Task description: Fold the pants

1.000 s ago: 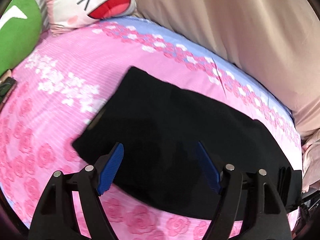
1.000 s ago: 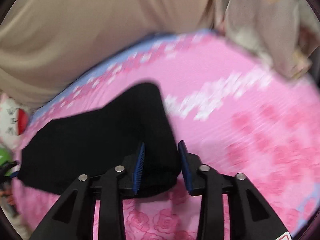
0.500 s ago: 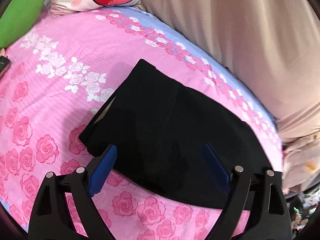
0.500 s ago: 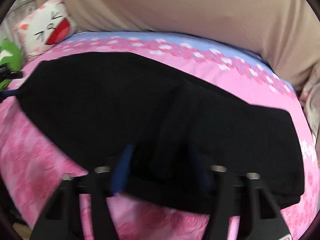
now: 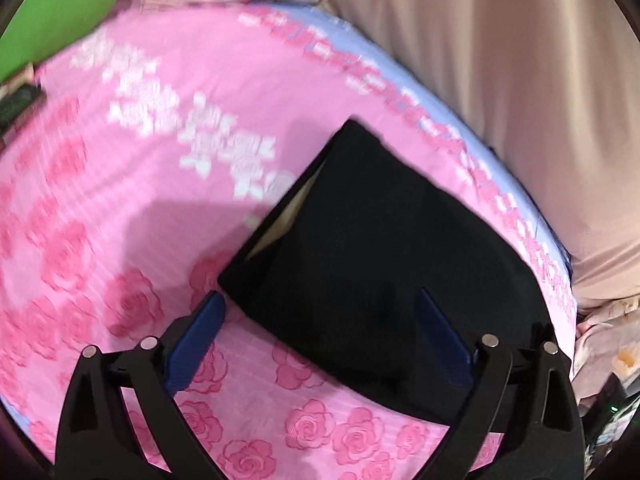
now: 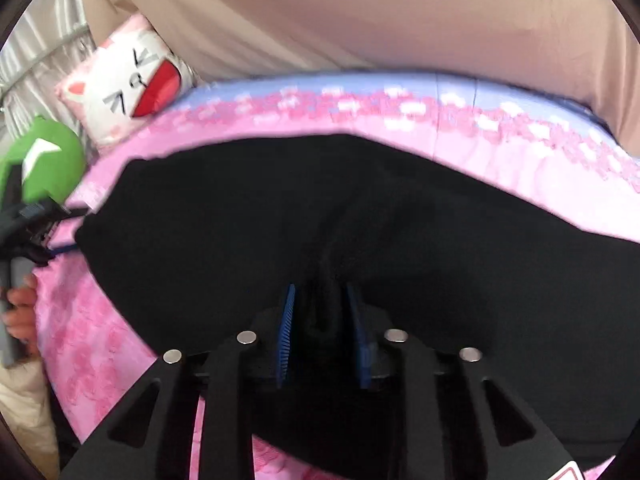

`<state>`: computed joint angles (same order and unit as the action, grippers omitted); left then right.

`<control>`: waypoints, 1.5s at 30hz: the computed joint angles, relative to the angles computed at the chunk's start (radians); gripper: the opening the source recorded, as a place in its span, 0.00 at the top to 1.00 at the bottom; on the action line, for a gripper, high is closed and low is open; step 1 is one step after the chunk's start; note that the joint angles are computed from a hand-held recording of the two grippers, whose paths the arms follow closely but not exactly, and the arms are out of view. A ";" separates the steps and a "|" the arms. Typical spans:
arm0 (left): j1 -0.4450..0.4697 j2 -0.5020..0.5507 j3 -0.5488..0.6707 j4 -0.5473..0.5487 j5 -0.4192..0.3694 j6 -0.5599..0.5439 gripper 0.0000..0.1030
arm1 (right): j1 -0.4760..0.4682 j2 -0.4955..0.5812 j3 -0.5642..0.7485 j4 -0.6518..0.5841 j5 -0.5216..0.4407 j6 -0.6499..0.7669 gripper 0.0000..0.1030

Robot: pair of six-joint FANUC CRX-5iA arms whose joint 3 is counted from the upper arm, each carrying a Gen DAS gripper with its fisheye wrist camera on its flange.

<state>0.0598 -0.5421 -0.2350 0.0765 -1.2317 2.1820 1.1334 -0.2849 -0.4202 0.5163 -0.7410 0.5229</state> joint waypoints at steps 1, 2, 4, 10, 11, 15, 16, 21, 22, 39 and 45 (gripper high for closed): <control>-0.022 0.007 0.012 -0.026 0.000 0.018 0.07 | -0.002 -0.021 -0.004 -0.010 0.016 -0.003 0.64; -0.037 0.020 0.020 -0.037 0.001 0.029 0.06 | -0.008 -0.057 -0.023 -0.003 0.045 -0.022 0.61; -0.094 0.048 0.054 -0.115 -0.005 0.100 0.06 | -0.020 -0.103 -0.051 0.033 0.054 -0.065 0.48; -0.148 0.088 0.071 -0.137 0.029 0.130 0.78 | -0.021 -0.217 -0.151 0.212 -0.086 -0.279 0.31; -0.168 0.103 0.095 -0.160 0.012 0.148 0.80 | -0.035 -0.228 -0.158 0.200 -0.086 -0.280 0.31; -0.314 0.167 0.238 -0.289 -0.054 0.218 0.81 | -0.063 -0.269 -0.189 0.163 -0.105 -0.300 0.31; -0.364 0.187 0.283 -0.327 -0.067 0.230 0.81 | -0.067 -0.278 -0.200 0.162 -0.105 -0.309 0.31; -0.640 0.332 0.542 -0.456 -0.088 0.210 0.81 | -0.097 -0.341 -0.254 0.150 -0.080 -0.332 0.31; -0.699 0.385 0.609 -0.471 -0.090 0.186 0.81 | -0.100 -0.356 -0.265 0.154 -0.076 -0.338 0.31; -0.936 0.637 0.776 -0.527 -0.164 0.074 0.13 | -0.160 -0.538 -0.324 0.064 -0.098 -0.285 0.22; -0.980 0.531 0.750 -0.751 -0.311 0.177 0.11 | -0.285 -0.371 -0.147 -0.418 0.103 0.134 0.21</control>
<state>-0.9206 -0.0114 0.5155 -0.6743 -1.5425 2.3595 0.8485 -0.6555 -0.5668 0.0983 -0.6383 0.6571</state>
